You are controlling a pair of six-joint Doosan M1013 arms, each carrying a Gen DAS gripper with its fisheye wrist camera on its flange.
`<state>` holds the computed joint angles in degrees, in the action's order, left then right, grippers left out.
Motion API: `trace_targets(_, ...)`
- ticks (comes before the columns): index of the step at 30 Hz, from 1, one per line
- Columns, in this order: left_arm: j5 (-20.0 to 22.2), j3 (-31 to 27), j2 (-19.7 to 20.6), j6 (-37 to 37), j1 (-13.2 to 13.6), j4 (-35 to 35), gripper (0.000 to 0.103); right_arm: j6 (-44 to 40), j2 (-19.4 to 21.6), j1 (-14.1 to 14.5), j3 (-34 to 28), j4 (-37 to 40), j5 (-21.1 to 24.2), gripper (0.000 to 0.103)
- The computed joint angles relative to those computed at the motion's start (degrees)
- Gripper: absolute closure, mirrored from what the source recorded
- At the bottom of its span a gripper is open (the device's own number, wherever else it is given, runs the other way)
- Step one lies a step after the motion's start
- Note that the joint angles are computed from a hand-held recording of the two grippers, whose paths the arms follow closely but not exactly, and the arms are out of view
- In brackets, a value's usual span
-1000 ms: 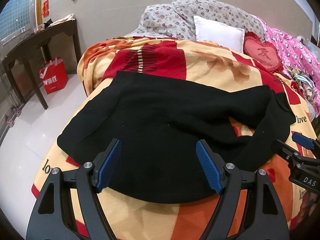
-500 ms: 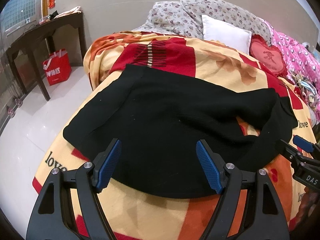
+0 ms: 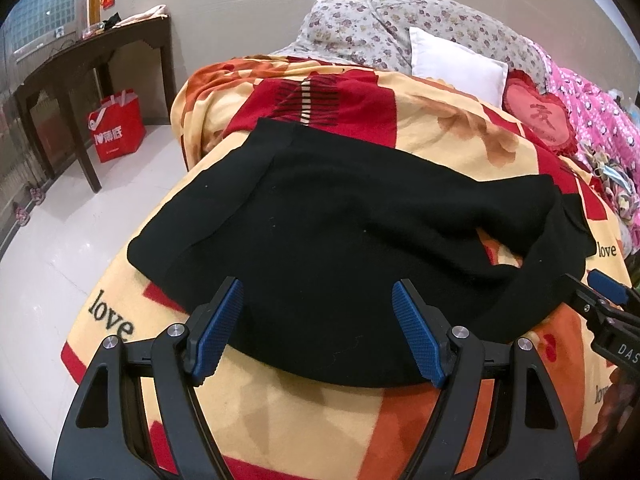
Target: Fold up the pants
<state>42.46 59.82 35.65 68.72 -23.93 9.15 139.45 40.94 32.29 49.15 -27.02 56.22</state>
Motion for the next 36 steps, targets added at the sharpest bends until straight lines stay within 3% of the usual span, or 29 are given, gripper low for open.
trace_targets(36, 2.1, -1.1, 0.6, -1.3, 0.0, 1.8, 0.025, 0.3, -0.1, -0.5, 1.0, 1.5, -1.2, 0.015)
